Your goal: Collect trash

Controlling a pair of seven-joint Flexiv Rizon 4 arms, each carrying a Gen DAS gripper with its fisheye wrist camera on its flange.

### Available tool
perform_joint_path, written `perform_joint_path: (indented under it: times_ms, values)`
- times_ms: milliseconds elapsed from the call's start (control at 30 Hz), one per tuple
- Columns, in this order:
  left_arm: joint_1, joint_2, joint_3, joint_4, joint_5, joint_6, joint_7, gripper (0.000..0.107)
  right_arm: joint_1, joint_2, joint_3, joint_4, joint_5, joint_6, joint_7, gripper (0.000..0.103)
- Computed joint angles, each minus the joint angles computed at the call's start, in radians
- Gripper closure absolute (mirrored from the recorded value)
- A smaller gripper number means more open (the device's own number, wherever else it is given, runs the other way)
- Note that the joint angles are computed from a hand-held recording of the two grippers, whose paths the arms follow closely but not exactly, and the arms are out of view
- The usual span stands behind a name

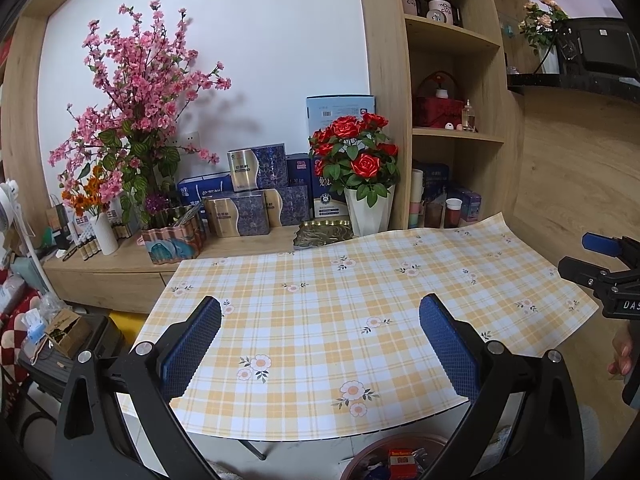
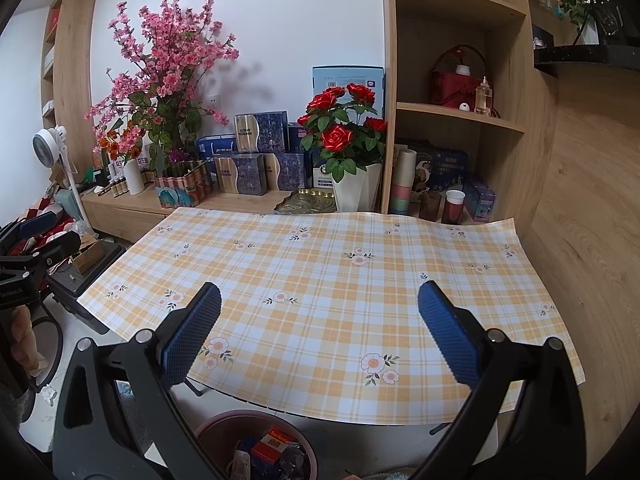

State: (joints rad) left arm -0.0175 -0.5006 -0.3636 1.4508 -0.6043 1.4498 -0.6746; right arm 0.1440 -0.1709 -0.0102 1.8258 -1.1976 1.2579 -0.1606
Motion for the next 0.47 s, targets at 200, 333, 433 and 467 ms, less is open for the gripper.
perform_joint_path:
  times_ms: [200, 333, 433, 467]
  values:
    - [-0.006, -0.007, 0.017, -0.016, 0.006, -0.026, -0.015, 0.01, 0.001, 0.0, 0.001, 0.004, -0.002, -0.003, 0.005, 0.006]
    - [-0.011, -0.008, 0.026, -0.01, 0.021, -0.01, -0.014, 0.01, 0.0, -0.002, 0.0, 0.008, -0.001, -0.001, 0.013, 0.006]
    - [-0.012, -0.007, 0.031, -0.01, 0.026, -0.018, -0.026, 0.01, 0.0, -0.004, 0.001, 0.009, 0.005, 0.0, 0.009, 0.006]
    - [-0.012, -0.007, 0.032, -0.011, 0.028, -0.021, -0.029, 0.01, 0.0, -0.004, 0.001, 0.01, 0.005, 0.003, 0.007, 0.006]
